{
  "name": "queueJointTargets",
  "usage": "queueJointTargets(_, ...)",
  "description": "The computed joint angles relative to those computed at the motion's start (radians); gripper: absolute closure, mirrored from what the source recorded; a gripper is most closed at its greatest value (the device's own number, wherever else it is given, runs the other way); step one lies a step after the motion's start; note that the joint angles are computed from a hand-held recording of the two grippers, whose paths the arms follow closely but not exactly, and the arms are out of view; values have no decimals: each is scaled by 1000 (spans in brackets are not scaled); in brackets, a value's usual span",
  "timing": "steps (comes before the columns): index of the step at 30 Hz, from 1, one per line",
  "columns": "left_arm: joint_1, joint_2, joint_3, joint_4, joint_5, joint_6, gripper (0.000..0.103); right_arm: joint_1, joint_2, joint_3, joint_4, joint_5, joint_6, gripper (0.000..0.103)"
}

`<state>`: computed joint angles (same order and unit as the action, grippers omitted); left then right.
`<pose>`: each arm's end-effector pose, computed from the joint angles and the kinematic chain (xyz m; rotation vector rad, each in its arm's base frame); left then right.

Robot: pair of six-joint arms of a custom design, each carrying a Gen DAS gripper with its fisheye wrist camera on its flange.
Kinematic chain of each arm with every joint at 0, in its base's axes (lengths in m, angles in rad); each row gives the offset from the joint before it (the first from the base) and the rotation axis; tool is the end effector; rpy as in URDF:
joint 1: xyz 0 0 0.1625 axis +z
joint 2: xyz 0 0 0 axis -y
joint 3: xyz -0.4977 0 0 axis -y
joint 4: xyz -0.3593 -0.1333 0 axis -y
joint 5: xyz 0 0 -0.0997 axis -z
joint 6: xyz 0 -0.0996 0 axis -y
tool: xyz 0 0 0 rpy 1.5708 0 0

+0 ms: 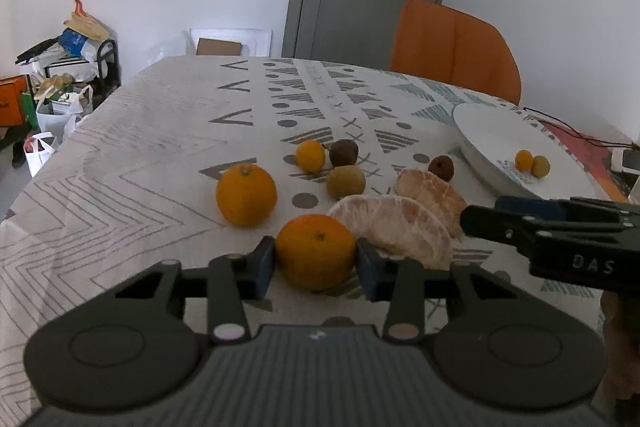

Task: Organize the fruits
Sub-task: 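Grasp the large orange with the left gripper while the right grasps a pomelo segment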

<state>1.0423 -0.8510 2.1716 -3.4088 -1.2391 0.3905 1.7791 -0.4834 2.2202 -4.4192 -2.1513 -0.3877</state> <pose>-0.1344 -0.5588 0.1561 1.1112 2.5205 -0.7583 0.1804 -0.4731 0.0919 0.2528 -2.1968 1.2869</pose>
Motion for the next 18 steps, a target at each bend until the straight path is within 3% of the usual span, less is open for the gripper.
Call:
queueJointTargets(5, 3, -10, -4, -4, 13, -12, 62, -1, 3, -27, 36, -18, -24, 55)
queueJointTargets(10, 14, -19, -2, -33, 40, -43, 62, 17, 28, -82, 11, -72, -126, 60)
queueJointTargets(18, 38, -34, -2, -53, 33, -58, 62, 27, 35, -138, 94, -119, -166, 61)
